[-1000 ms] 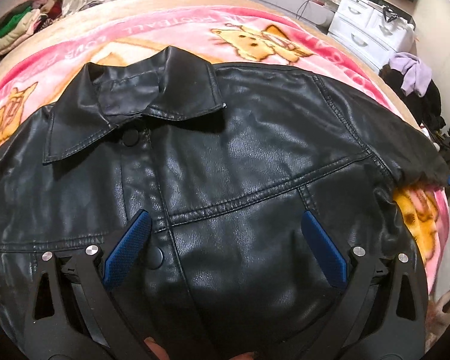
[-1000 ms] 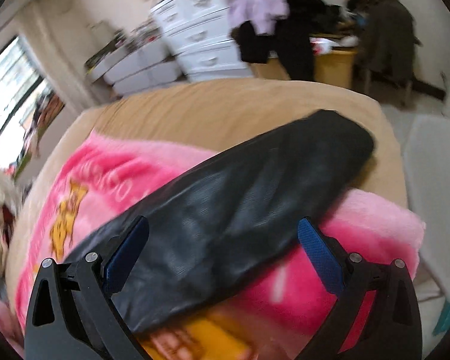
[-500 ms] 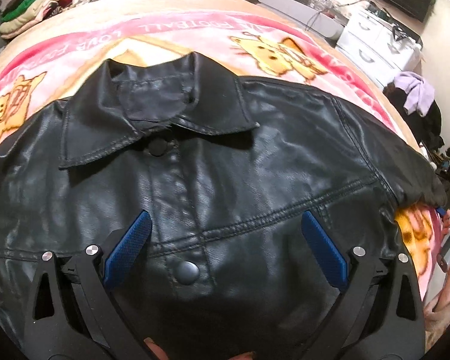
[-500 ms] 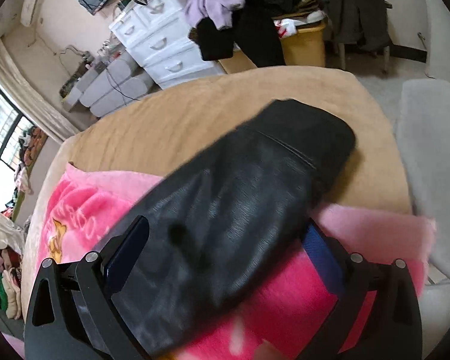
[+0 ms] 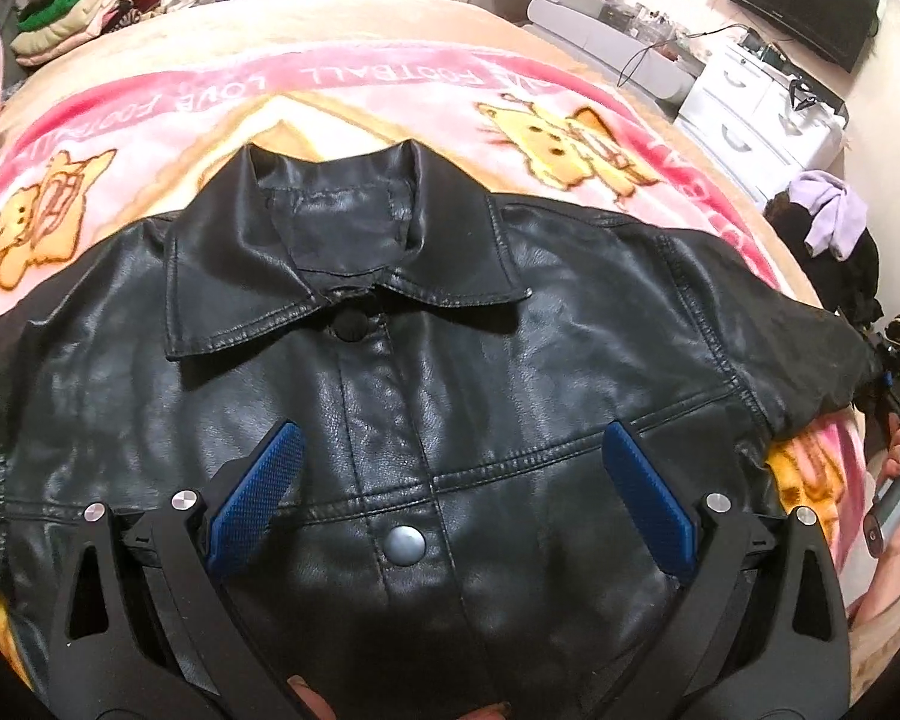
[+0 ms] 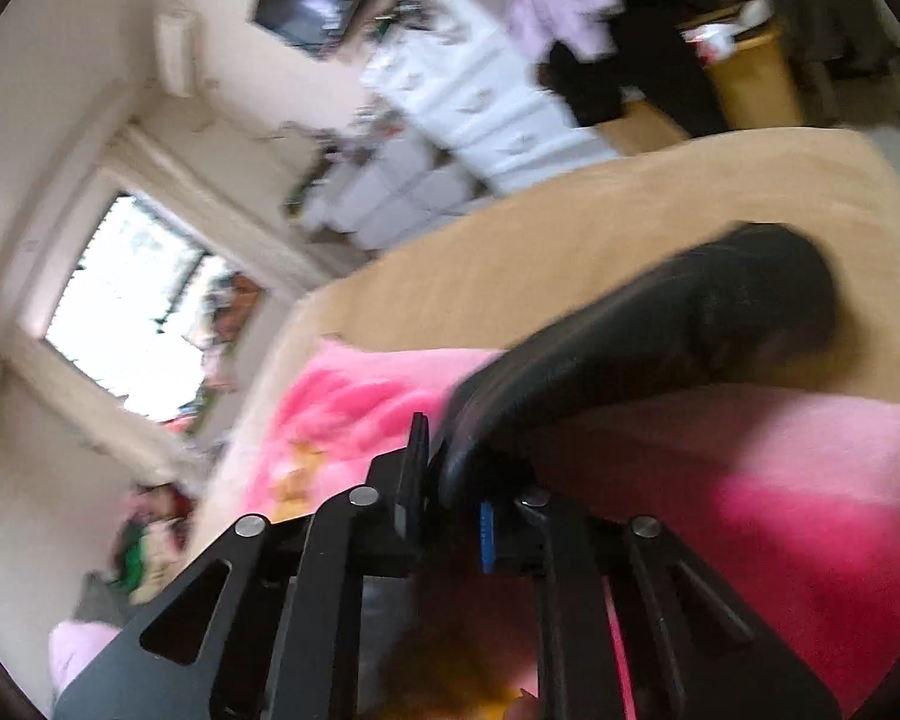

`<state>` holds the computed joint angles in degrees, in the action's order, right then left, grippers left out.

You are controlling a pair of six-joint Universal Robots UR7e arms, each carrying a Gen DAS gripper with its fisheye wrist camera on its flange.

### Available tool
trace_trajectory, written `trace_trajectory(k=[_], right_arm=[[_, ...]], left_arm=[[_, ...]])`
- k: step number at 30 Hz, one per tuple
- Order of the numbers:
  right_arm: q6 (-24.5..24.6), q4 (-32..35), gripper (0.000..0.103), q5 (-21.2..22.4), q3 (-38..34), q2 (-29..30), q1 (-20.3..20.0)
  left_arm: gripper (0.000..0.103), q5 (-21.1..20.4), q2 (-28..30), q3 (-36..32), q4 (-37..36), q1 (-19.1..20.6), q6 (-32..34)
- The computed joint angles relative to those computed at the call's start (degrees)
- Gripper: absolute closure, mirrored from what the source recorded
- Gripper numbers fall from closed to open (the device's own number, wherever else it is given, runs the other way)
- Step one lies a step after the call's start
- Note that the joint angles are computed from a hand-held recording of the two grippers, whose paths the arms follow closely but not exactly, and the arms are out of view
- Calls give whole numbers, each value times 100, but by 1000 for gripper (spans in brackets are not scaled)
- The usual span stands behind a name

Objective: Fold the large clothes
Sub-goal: 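Lift the held sleeve and fold it across the jacket body toward the left gripper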

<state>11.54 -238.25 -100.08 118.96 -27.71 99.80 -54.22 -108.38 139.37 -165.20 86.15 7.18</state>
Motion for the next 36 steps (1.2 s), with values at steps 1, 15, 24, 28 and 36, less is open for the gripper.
trace_trajectory(k=[1, 15, 24, 28, 36], right_arm=[[-78, -38, 91, 90, 27, -16, 43], [-1748, 1465, 91, 232, -986, 545, 1543], [-3113, 2776, 92, 61, -1680, 1207, 2489], [-3481, 3480, 91, -101, -2028, 1561, 2857], [-3926, 4251, 86, -696, -2379, 2115, 3268]], left_arm=[[9, 8, -36, -6, 40, -20, -18], [9, -477, -745, -284, 628, 62, -262], [9, -698, -1113, -515, 819, 187, -345], [9, -973, -1259, -620, 924, 390, -419], [9, -1644, -1474, -695, 1012, 1009, -680]])
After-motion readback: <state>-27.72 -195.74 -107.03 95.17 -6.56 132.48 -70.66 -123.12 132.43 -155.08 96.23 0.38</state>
